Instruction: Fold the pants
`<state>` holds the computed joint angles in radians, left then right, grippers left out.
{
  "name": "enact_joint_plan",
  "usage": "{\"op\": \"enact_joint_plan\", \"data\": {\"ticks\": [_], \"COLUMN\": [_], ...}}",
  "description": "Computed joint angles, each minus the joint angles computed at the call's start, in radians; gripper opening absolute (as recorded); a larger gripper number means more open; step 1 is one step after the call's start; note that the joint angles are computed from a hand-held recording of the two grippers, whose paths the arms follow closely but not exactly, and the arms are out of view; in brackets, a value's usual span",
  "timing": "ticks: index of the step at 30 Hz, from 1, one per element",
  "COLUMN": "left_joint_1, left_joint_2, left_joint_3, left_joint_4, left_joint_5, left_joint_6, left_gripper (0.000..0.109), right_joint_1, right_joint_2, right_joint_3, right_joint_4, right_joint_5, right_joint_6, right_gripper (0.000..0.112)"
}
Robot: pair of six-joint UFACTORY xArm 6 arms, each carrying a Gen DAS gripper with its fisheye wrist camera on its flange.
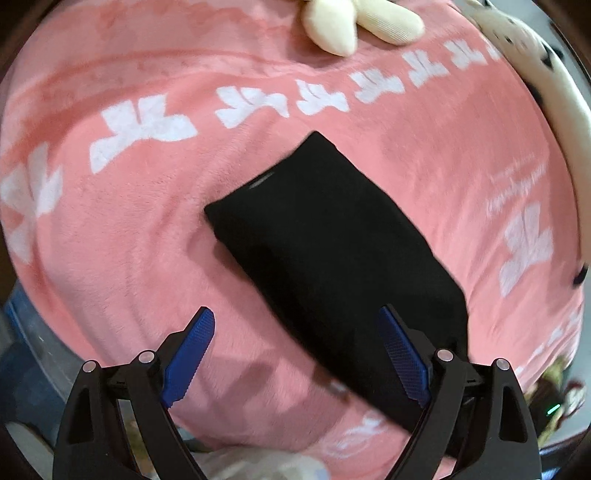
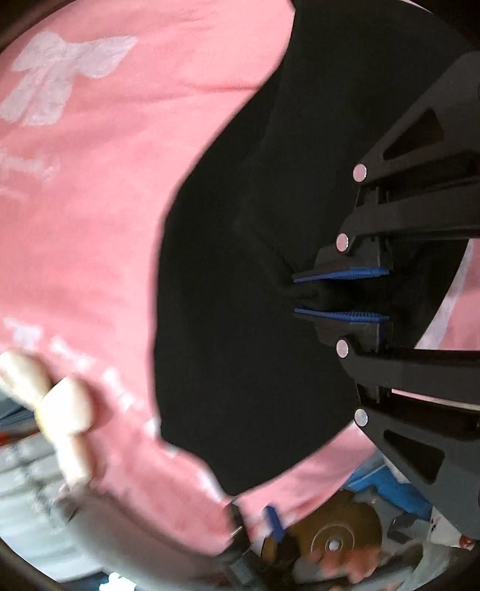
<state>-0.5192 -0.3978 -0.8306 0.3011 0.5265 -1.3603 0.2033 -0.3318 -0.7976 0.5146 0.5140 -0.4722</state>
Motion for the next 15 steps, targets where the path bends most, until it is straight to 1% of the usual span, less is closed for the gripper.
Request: {"op": "enact_joint_plan", "data": {"ticks": [1, 2, 3, 4, 5, 6, 7, 8, 9, 10, 11, 12, 13, 14, 15], "left_joint_1": [0.016, 0.025, 0.039, 0.049, 0.055, 0.064, 0.068, 0.07, 0.072, 0.072, 0.059, 0.047, 0.04, 0.029, 0.001], "left_joint_2": [0.005, 0.011, 0.025, 0.042, 0.059, 0.085, 0.107, 0.131, 0.148, 0.154, 0.172, 0.185, 0.186, 0.181, 0.183], "left_joint_3": [0.008, 0.01, 0.01, 0.009, 0.006, 0.011, 0.012, 0.009, -0.006, -0.027, -0.079, -0.111, -0.122, -0.137, -0.183], "left_joint_4": [-0.019, -0.033, -0.056, -0.083, -0.112, -0.162, -0.201, -0.204, -0.164, -0.086, -0.03, -0.015, -0.024, 0.002, 0.044], "left_joint_5": [-0.036, -0.054, -0.078, -0.099, -0.111, -0.157, -0.189, -0.21, -0.203, -0.178, -0.113, -0.088, -0.102, -0.114, -0.096], "left_joint_6": [0.011, 0.02, 0.033, 0.047, 0.058, 0.082, 0.102, 0.089, 0.058, 0.018, 0.02, 0.049, 0.066, 0.043, 0.035], "left_gripper": [0.087, 0.087, 0.087, 0.087, 0.087, 0.087, 0.087, 0.085, 0.084, 0.066, 0.034, 0.019, 0.017, 0.017, 0.016], "right_joint_1": [-0.009, -0.028, -0.047, -0.068, -0.087, -0.125, -0.173, -0.208, -0.253, -0.31, -0.36, -0.395, -0.457, -0.503, -0.537], "right_joint_2": [-0.023, -0.066, -0.111, -0.167, -0.207, -0.26, -0.303, -0.326, -0.35, -0.382, -0.406, -0.404, -0.418, -0.427, -0.427], "right_joint_3": [0.02, 0.048, 0.077, 0.113, 0.138, 0.165, 0.183, 0.189, 0.198, 0.213, 0.225, 0.22, 0.223, 0.226, 0.222], "right_joint_4": [0.04, 0.11, 0.139, 0.131, 0.13, 0.133, 0.131, 0.113, 0.085, 0.052, 0.036, 0.037, 0.057, 0.078, 0.092], "right_joint_5": [0.002, 0.007, 0.007, -0.009, -0.018, -0.012, 0.008, 0.022, 0.033, 0.046, 0.061, 0.069, 0.094, 0.111, 0.123], "right_joint_6": [-0.012, -0.052, -0.07, -0.06, -0.057, -0.062, -0.067, -0.059, -0.046, -0.033, -0.028, -0.032, -0.053, -0.071, -0.085], "right_gripper": [0.016, 0.023, 0.038, 0.046, 0.059, 0.064, 0.066, 0.07, 0.072, 0.077, 0.079, 0.079, 0.079, 0.079, 0.079]}}
